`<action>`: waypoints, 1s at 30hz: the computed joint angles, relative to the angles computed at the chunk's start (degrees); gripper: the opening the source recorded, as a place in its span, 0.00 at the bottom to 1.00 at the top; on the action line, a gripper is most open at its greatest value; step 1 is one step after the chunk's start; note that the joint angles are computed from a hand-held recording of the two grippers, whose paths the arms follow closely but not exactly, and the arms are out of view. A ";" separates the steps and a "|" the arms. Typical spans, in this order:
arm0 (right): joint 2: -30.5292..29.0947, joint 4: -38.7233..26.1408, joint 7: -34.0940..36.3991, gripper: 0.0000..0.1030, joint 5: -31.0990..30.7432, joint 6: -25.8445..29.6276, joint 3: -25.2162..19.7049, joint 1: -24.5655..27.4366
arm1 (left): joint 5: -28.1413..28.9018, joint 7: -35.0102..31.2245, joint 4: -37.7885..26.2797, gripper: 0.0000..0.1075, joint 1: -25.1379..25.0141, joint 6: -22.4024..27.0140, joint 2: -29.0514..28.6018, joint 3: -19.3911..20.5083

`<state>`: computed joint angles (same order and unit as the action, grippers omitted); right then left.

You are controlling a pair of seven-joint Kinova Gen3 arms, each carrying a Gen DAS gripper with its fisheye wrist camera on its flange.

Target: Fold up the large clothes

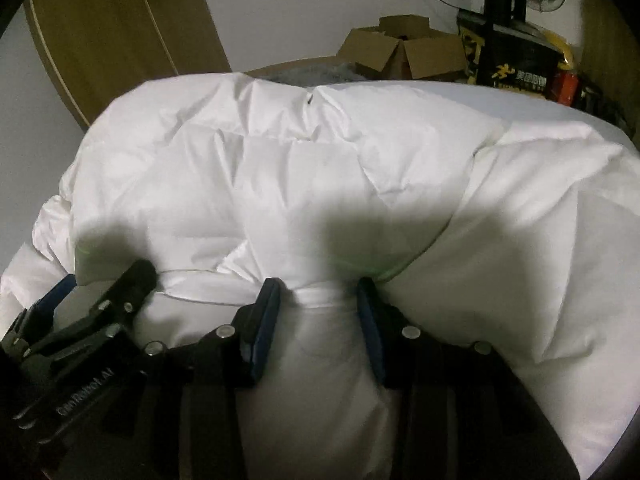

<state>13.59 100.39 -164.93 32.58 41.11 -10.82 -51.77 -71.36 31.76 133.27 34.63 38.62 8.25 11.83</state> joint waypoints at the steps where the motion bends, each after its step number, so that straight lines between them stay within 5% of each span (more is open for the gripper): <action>1: -0.79 0.71 0.53 0.41 -0.45 -0.48 -1.01 1.13 | 1.41 -1.29 0.39 0.96 -1.41 -1.17 -1.10 0.76; 6: -9.61 6.20 -7.04 0.51 4.20 2.09 -10.39 3.43 | 11.85 -5.41 2.89 0.96 -1.23 5.55 -11.09 7.36; 9: -7.55 4.63 -5.53 0.55 4.01 4.13 -12.70 1.45 | 12.99 -5.21 2.34 0.96 -0.34 11.57 -9.22 11.74; 14: -1.26 4.33 -6.19 0.57 8.67 6.28 -5.49 -7.25 | 10.24 -3.95 1.09 0.96 8.05 12.63 -1.94 3.98; 17: 1.27 1.27 -4.22 0.59 8.68 9.90 -5.77 -7.30 | 11.77 -8.89 0.69 0.96 10.48 9.20 -2.30 -2.18; 21: -3.36 1.12 -2.19 0.59 6.85 9.44 -13.70 2.07 | 18.02 -18.21 2.19 0.95 5.46 3.27 -12.06 -4.40; 24: -10.05 1.78 -5.88 0.64 12.52 11.10 -12.81 5.01 | 16.40 -24.14 0.66 0.96 -1.49 6.10 -18.10 -2.44; 27: -8.88 -0.35 -3.87 0.75 12.78 11.36 -10.92 9.43 | 10.93 -23.78 -0.01 0.96 -9.45 5.67 -16.99 -0.60; 30: -4.45 -1.42 2.72 0.75 6.89 8.41 -8.03 14.36 | 9.41 -26.14 0.75 0.96 -12.46 -0.90 -12.93 -5.01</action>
